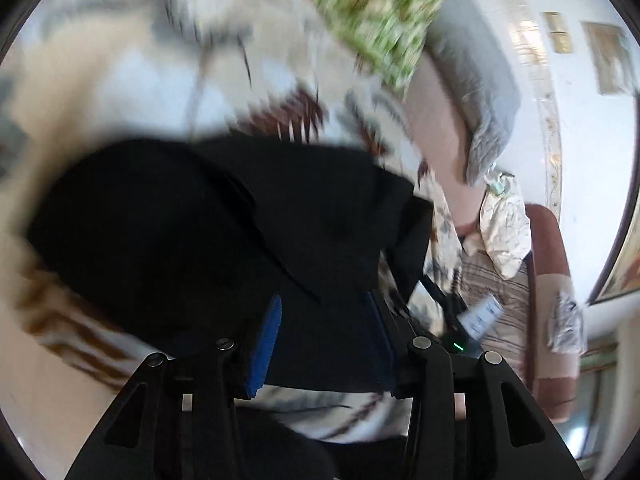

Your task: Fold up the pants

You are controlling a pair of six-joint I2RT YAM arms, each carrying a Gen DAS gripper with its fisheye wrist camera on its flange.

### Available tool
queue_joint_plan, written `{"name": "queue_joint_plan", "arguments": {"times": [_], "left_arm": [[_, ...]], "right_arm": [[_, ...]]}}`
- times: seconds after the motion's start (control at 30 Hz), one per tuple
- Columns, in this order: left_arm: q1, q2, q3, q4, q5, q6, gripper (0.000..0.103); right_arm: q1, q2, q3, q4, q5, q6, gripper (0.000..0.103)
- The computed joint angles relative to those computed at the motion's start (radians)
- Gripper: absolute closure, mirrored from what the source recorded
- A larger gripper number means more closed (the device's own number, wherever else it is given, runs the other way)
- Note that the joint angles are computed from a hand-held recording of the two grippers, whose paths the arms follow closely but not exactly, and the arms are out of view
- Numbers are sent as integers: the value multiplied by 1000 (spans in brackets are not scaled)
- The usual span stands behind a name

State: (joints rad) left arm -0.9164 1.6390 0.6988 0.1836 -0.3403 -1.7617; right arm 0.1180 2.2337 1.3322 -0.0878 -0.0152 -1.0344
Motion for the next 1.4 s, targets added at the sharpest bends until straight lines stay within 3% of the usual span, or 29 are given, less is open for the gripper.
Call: {"name": "queue_joint_plan", "arguments": {"times": [0.07,0.1,0.17,0.23,0.27,0.3,0.33,0.37,0.5,0.63,0.73,0.93,1.0,1.07,1.13,1.2,1.23,1.3,1.4], "left_arm": [[40,91,65,28,67,-1,60],[61,126,89,39,96,7,60],[91,203,160,21,138,6,60],[115,236,194,7,140,5,61],[114,235,207,-12,127,11,66],[108,228,225,-57,107,14,72],[107,220,242,-106,94,31,88],[111,216,258,-141,85,48,94],[66,127,269,-266,-48,52,96],[20,-7,322,-558,-279,59,96],[53,-54,342,-689,-378,53,98],[184,-13,331,-691,-344,86,98],[233,41,325,-632,-306,102,98],[280,72,310,-577,-255,100,97],[357,101,299,-518,-198,156,93],[365,96,304,-542,-204,139,78],[361,82,297,-549,-226,117,69],[372,95,320,-560,-277,112,67],[328,66,299,-573,-331,89,60]], "right_arm": [[-5,26,26,27,-18,17,49],[-9,52,75,-3,-4,59,89],[-24,71,151,-81,-20,170,98],[-96,33,169,-126,-160,293,98],[-127,30,208,-182,-228,360,98],[-163,23,249,-245,-284,424,98],[-209,10,290,-300,-372,487,98],[-240,5,322,-336,-435,528,98],[-384,30,459,-517,-688,665,98],[-484,122,637,-748,-906,705,98],[-516,148,673,-843,-1015,712,98],[-558,212,782,-982,-1194,709,98],[-571,231,798,-1011,-1263,717,98],[-579,233,786,-951,-1230,782,98],[-583,312,883,-951,-1174,866,98],[-580,367,954,-932,-1081,924,98],[-574,410,1019,-937,-1016,946,98],[-562,449,1055,-881,-882,1003,95],[-519,375,908,-677,-527,995,91]]}}
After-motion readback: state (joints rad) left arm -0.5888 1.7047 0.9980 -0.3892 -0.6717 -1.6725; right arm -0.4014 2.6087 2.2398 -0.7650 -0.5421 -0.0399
